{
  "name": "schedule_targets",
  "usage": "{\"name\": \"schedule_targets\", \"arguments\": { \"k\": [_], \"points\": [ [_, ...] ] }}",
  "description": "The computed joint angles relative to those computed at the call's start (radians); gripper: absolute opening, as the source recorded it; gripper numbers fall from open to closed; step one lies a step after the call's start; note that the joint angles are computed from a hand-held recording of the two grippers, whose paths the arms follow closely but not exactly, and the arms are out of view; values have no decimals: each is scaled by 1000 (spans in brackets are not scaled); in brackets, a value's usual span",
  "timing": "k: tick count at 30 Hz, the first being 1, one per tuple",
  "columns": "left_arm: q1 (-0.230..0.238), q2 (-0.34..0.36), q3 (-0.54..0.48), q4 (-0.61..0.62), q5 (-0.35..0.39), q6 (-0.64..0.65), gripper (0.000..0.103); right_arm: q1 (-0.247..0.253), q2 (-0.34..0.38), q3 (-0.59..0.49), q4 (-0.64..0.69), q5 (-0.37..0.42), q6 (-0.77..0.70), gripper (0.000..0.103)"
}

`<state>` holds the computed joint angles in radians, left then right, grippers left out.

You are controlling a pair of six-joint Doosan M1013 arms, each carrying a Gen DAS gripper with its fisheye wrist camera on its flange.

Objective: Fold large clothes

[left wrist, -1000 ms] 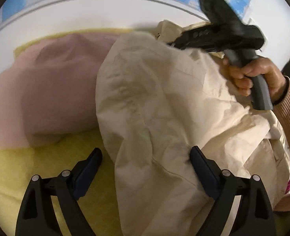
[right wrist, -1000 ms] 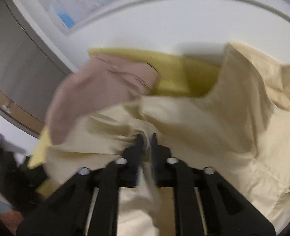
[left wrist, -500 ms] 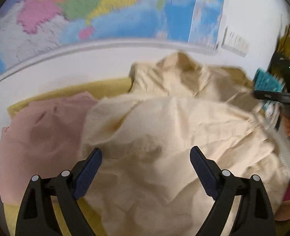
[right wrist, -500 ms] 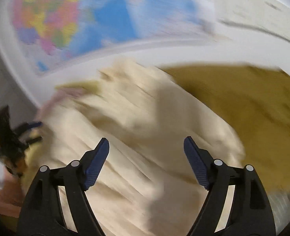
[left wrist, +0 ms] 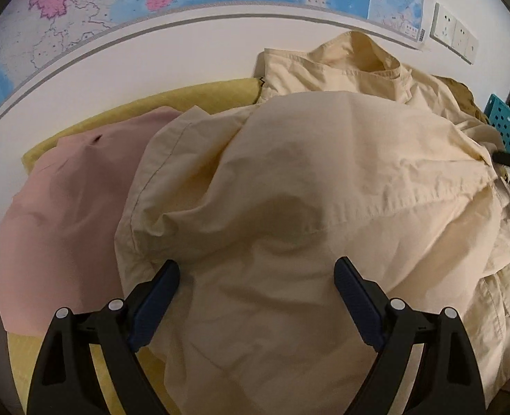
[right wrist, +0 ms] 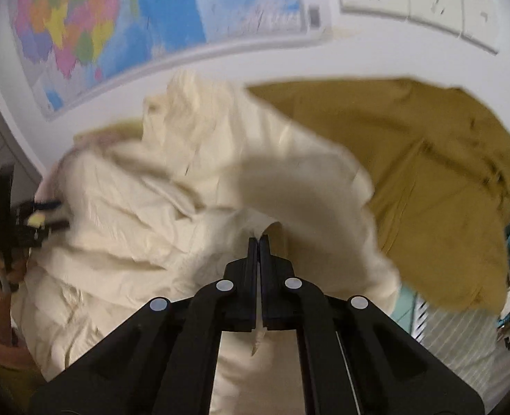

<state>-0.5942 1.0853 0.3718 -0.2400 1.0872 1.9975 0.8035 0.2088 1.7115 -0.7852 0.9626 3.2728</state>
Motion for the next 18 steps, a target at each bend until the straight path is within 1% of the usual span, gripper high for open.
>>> {"name": "schedule_targets", "arguments": {
  "k": [2,3,4,6,7,8,9,10,11,12,15,18],
  "points": [
    [-2,1,-2,18,2,-10,88,-13,-4,5,9,-16,1,2],
    [-5,-3,5,32,-2,-17,88,-22,-4,11,38,-22,-10,3],
    [-10,-3,4,43,-2,-27,88,-28,2,9,69,-10,-23,5],
    [-11,-23,40,42,-26,-30,88,-26,-2,21,85,-15,3,5],
    [-8,-37,64,31,-41,-25,88,-20,-8,29,68,-24,40,11],
    [-3,-57,100,9,-65,-13,88,-5,-19,39,31,-28,87,17],
    [4,-80,139,-15,-90,1,88,11,-20,35,-1,-16,106,21],
    [8,-97,169,-27,-112,7,88,29,-25,34,-34,5,120,38],
    [15,-120,209,-44,-138,16,88,45,-26,31,-62,21,127,59],
    [23,-142,248,-71,-161,30,88,64,-32,32,-91,27,140,65],
    [49,-202,355,-158,-203,72,90,100,-48,46,-122,12,188,65],
    [74,-260,466,-217,-230,108,91,137,-73,85,-132,-21,277,71]
  ]
}}
